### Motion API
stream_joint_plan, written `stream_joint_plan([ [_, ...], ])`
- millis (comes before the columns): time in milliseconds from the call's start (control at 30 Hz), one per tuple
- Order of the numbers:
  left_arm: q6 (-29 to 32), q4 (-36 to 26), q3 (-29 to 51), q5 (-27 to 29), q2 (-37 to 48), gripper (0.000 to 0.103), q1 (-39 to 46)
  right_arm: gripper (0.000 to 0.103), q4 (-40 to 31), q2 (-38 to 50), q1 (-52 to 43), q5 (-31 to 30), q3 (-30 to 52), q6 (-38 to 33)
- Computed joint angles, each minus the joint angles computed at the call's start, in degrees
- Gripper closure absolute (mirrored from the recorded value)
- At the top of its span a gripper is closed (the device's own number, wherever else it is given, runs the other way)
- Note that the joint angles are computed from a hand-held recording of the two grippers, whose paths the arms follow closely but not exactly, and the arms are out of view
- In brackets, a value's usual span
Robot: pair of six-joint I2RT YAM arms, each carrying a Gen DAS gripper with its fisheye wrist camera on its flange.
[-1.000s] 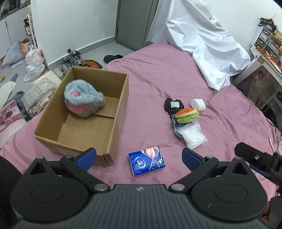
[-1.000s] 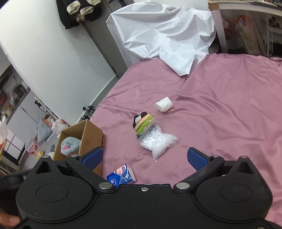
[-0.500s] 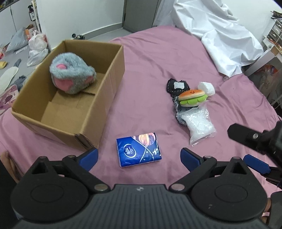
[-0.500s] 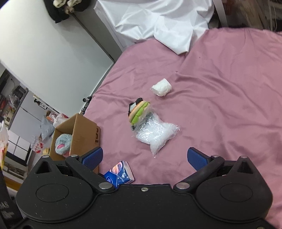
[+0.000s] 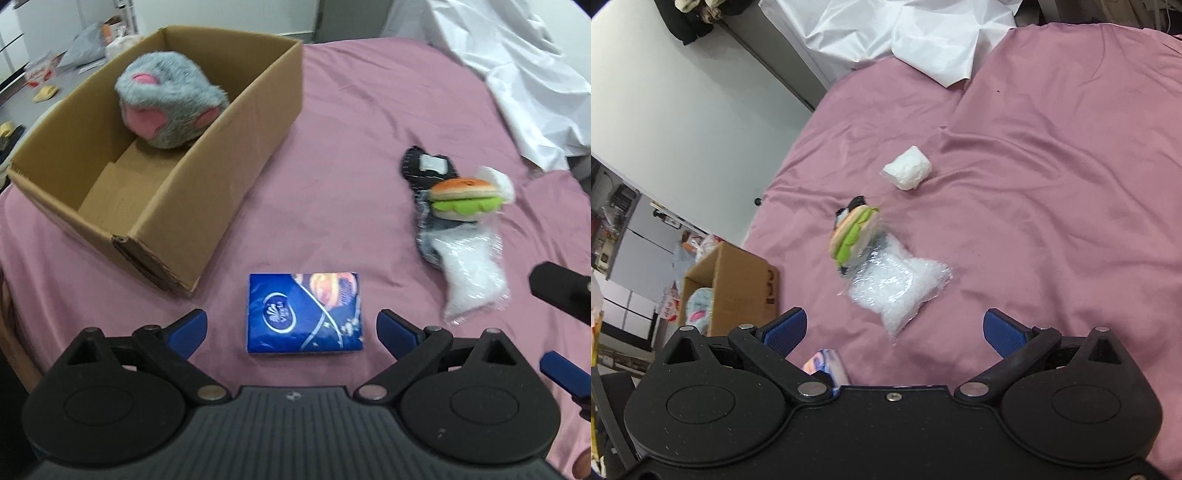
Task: Organize soft objects
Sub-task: 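Close the left gripper on the blue tissue pack while the right gripper approaches the bubble wrap bag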
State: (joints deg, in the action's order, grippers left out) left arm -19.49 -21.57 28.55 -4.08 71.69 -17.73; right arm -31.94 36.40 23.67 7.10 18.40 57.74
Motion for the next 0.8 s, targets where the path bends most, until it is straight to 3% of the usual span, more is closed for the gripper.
stream_joint_plan([
  [133, -1.1, 2.3, 0.5, -0.5, 4.0, 0.006, -0.7, 0.0, 3.9, 1.7, -4.6, -4.5, -1.4, -3.3],
  [233, -2.4, 3.8, 0.8, -2.4, 6.7, 0.014, -1.6, 0.0, 6.7, 4.2, -8.1, -6.8, -2.0, -4.9],
  [300, -3.4, 4.7, 0.7, -1.8, 8.3, 0.027, -1.6, 0.0, 9.1, 6.6, -9.6, -7.5, -2.2, -5.8],
  [367, -4.3, 5.7, 0.4, -2.9, 8.9, 0.03, -2.5, 0.0, 12.0, 9.7, -10.1, -8.0, -2.1, -7.1],
  [800, -5.3, 5.3, -0.1, -1.9, 6.3, 0.031, -1.3, 0.001, 25.3, 24.6, -10.2, -8.0, -1.2, -10.7],
])
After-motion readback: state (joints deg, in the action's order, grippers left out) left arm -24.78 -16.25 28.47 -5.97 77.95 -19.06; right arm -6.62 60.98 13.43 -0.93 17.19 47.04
